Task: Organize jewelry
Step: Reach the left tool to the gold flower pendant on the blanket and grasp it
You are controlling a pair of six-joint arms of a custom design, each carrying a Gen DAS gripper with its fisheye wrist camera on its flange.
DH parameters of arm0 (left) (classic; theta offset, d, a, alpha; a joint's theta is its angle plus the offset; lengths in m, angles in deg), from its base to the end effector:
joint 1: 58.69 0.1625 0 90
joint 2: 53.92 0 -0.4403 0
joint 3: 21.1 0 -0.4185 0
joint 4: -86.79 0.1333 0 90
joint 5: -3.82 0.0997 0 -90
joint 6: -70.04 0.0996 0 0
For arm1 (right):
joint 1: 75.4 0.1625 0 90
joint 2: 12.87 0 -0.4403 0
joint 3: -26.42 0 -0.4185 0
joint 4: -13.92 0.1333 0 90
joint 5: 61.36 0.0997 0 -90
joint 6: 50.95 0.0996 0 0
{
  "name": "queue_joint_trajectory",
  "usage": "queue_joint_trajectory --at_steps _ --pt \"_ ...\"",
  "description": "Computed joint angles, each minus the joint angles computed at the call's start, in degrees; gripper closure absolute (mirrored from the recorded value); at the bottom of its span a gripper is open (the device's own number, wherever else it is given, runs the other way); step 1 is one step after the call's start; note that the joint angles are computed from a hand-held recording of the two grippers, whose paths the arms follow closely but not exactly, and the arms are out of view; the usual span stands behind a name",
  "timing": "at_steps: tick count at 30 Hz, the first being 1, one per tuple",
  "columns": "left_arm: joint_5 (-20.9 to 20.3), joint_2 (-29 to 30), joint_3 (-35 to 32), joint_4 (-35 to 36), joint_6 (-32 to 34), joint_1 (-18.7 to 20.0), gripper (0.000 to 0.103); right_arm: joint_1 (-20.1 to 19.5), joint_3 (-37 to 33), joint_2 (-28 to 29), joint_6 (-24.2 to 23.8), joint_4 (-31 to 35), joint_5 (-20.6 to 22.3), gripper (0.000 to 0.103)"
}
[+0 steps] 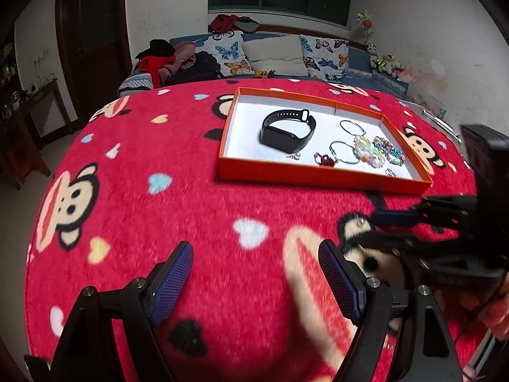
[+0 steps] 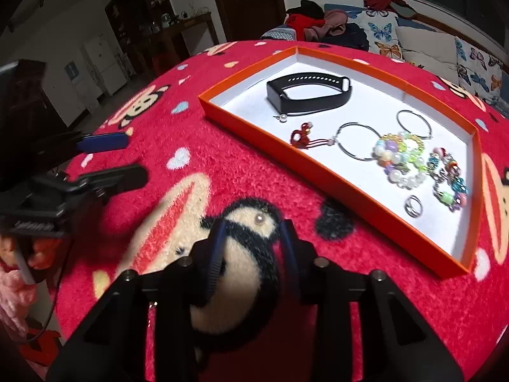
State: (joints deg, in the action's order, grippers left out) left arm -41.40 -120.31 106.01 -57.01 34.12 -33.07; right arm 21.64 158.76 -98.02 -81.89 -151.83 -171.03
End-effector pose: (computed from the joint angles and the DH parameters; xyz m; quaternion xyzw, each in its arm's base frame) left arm -0.3371 -0.3873 0.1187 0.2492 0.8890 -0.2561 0.2865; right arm 0.1547 -0.4384 0.2595 0.2709 -0.9166 0.2035 0.2123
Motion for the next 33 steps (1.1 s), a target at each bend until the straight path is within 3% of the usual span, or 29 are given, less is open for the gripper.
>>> queue_joint_trajectory --at_steps 4,11,17,22,27,30,33 --pt "-0.2 -2.3 2.4 1.6 -1.9 -2.3 0.016 0.8 0.0 1.6 -1.1 -2.6 -1.4 0.075" --pt "-3.8 -3.1 4.5 2.0 -0.5 -6.2 0.016 1.5 -0.1 2.8 -2.0 -5.4 -4.1 0.094" --pt "-7.4 -0.6 5.0 -0.9 4.1 -9.1 0.020 0.5 0.1 0.7 -0.8 -3.8 -2.3 0.095" --pt "-11.9 2.1 4.3 -3.0 7.9 -8.6 0.050 0.0 0.8 -1.8 -0.2 -2.6 -1.0 0.095" --pt "-14.1 3.2 4.4 -4.0 8.5 -8.5 0.069 -0.5 2.2 -4.9 -0.4 -2.1 0.2 0.095" --pt "-14.7 3.9 4.5 -4.7 8.1 -8.7 0.078 -1.1 2.7 -6.2 -0.2 -1.6 1.0 0.095" --pt "-14.8 4.3 4.8 -5.3 7.6 -8.7 0.078 -1.8 2.9 -6.6 0.0 -1.5 1.6 0.095"
